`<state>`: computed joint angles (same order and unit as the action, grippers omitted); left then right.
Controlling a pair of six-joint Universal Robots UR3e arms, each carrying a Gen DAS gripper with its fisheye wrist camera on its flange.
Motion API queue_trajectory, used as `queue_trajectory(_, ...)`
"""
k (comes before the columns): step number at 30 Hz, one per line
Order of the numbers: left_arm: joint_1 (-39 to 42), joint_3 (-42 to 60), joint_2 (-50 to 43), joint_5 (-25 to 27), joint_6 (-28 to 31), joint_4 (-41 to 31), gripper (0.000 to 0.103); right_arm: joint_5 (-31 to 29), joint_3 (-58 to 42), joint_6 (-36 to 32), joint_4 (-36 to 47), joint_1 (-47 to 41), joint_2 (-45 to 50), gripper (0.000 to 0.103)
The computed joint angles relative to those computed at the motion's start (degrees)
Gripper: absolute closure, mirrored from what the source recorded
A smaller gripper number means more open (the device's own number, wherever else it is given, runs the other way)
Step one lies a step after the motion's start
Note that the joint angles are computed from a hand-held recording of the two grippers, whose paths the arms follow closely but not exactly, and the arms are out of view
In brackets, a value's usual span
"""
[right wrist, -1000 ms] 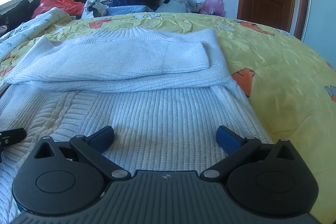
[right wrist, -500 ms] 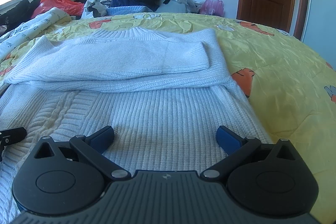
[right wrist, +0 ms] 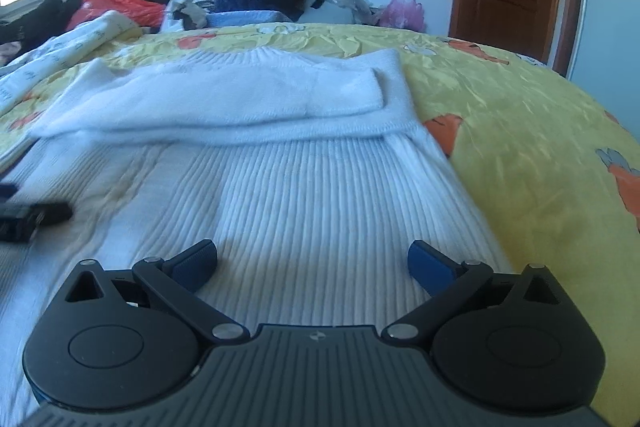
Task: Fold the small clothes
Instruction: 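Release the folded cardigan and withdraw both tools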
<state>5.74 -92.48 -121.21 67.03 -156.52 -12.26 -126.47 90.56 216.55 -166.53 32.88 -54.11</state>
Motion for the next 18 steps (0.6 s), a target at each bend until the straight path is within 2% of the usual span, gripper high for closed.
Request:
queue_trajectory(4, 0.08, 0.02, -0.01, -0.07, 0.1, -0.05, 0.0, -1.56, 3.55, 2.5, -1.29, 2.31, -1.71, 0.002)
queue_trajectory(11, -0.29, -0.93, 0.49, 0.84, -0.55, 0.76, 0.0, -2.26, 2.25, 2.64, 0.17, 2.95, -1.08, 0.001)
queue_trajectory(14, -0.01, -4.2, 2.82, 1.48, -0.73, 1.62, 0.0, -2.25, 2.26, 2.67, 0.19, 2.97, -1.08, 0.001)
queue_trajectory(18, 2.64, -12.74, 8.38, -0.76, 0.63, 3.93, 0.0, -2.23, 2.27, 2.68, 0.03, 3.01, -1.0, 0.001)
